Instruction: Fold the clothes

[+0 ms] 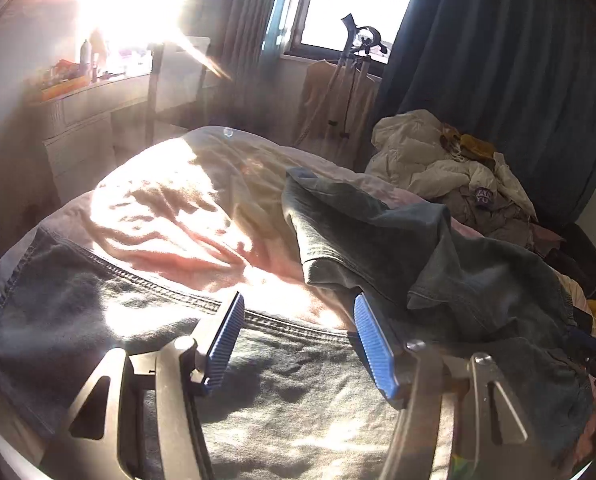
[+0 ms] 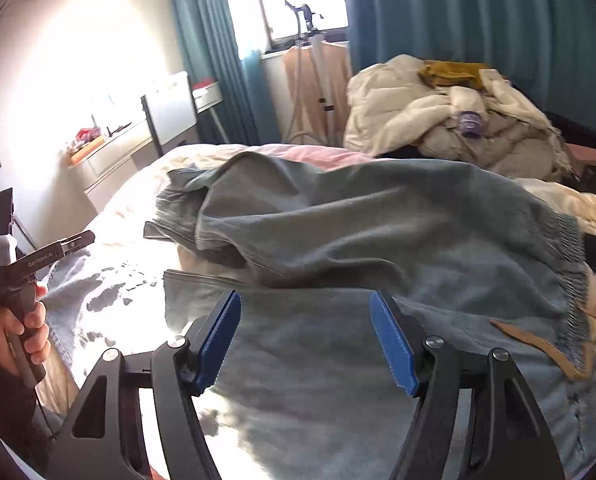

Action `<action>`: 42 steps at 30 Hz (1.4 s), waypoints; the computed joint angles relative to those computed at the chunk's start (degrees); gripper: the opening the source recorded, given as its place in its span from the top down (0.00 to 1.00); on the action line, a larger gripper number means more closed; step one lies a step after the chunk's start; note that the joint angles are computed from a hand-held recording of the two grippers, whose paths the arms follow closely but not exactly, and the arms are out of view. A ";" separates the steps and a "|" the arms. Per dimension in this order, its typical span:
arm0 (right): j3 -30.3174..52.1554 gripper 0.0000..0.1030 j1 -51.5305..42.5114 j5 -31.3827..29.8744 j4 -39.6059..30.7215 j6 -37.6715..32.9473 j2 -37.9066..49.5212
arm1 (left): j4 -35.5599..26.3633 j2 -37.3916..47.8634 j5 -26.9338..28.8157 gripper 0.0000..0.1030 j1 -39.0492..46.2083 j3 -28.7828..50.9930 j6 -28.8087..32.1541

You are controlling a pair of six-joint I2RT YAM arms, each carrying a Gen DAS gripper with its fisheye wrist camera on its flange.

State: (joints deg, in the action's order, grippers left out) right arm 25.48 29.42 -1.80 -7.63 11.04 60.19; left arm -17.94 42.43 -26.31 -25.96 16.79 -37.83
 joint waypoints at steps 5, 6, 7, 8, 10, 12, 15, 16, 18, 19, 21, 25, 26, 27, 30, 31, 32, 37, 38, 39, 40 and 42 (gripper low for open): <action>20.68 0.34 17.04 5.57 11.21 3.51 32.87 | -0.67 -9.13 4.54 0.42 12.46 -4.96 2.55; 26.01 0.34 18.59 5.20 10.85 3.85 38.19 | 0.70 -9.41 7.94 0.42 16.55 -6.02 3.28; 31.33 0.34 19.85 4.89 9.94 3.98 43.05 | 2.21 -9.28 11.39 0.42 20.63 -6.99 3.97; 36.47 0.34 20.87 4.99 8.91 3.95 47.57 | 4.12 -8.43 14.74 0.43 24.00 -7.86 4.36; 46.83 0.34 22.66 6.06 6.03 3.50 56.16 | 9.24 -3.72 20.85 0.42 28.96 -8.97 5.64; 56.69 0.35 23.19 6.28 1.99 4.46 63.70 | 14.77 1.46 24.91 0.43 32.18 -9.82 6.72; 66.13 0.36 22.77 3.90 -1.49 6.96 70.99 | 22.53 8.77 30.28 0.43 37.08 -10.81 7.55; 68.22 0.36 22.62 2.58 -2.10 7.34 72.52 | 25.00 11.35 32.20 0.43 38.78 -10.99 7.76; 70.69 0.36 22.47 0.48 -2.19 8.34 74.53 | 28.58 15.07 35.75 0.43 42.07 -11.20 7.98; 72.03 0.36 22.85 0.81 -2.67 8.69 75.33 | 29.22 15.90 37.36 0.43 42.87 -11.27 7.93; 76.32 0.36 23.81 4.04 -6.37 7.50 77.74 | 30.53 17.67 40.56 0.43 44.47 -11.39 7.88; 82.70 0.64 23.85 7.48 -12.52 9.54 81.27 | 31.21 18.95 42.71 0.43 45.38 -11.66 7.48; 82.83 0.77 23.46 7.74 -13.10 10.11 81.14 | 31.11 19.11 42.28 0.43 45.24 -11.56 7.48; 82.38 0.88 23.24 8.31 -13.51 10.07 80.53 | 31.04 19.35 41.92 0.43 45.15 -11.45 7.49; 77.41 0.93 22.69 10.99 -12.09 9.68 75.68 | 31.59 20.42 43.50 0.43 45.80 -11.39 7.56; 74.72 0.94 22.10 10.98 -10.87 10.14 73.15 | 31.44 20.20 42.94 0.43 45.36 -11.39 7.52; 71.65 0.94 21.34 10.62 -9.36 10.82 70.26 | 30.82 19.65 41.83 0.43 44.65 -11.30 7.51; 55.51 0.95 15.44 7.96 -2.81 13.74 53.85 | 30.12 18.86 38.26 0.43 40.10 -10.91 6.64; 52.28 0.95 14.00 7.62 -1.77 14.06 50.32 | 30.52 19.04 38.09 0.43 39.14 -10.92 6.36; 49.43 0.95 12.51 7.28 -1.09 14.39 47.08 | 30.73 19.05 37.63 0.43 37.99 -10.89 6.05; 46.84 0.95 11.14 7.13 -0.39 14.90 44.19 | 30.90 19.08 36.95 0.43 36.75 -10.84 5.70; 41.33 0.95 7.42 5.84 0.83 15.81 37.99 | 31.12 18.95 35.75 0.43 34.13 -10.76 4.72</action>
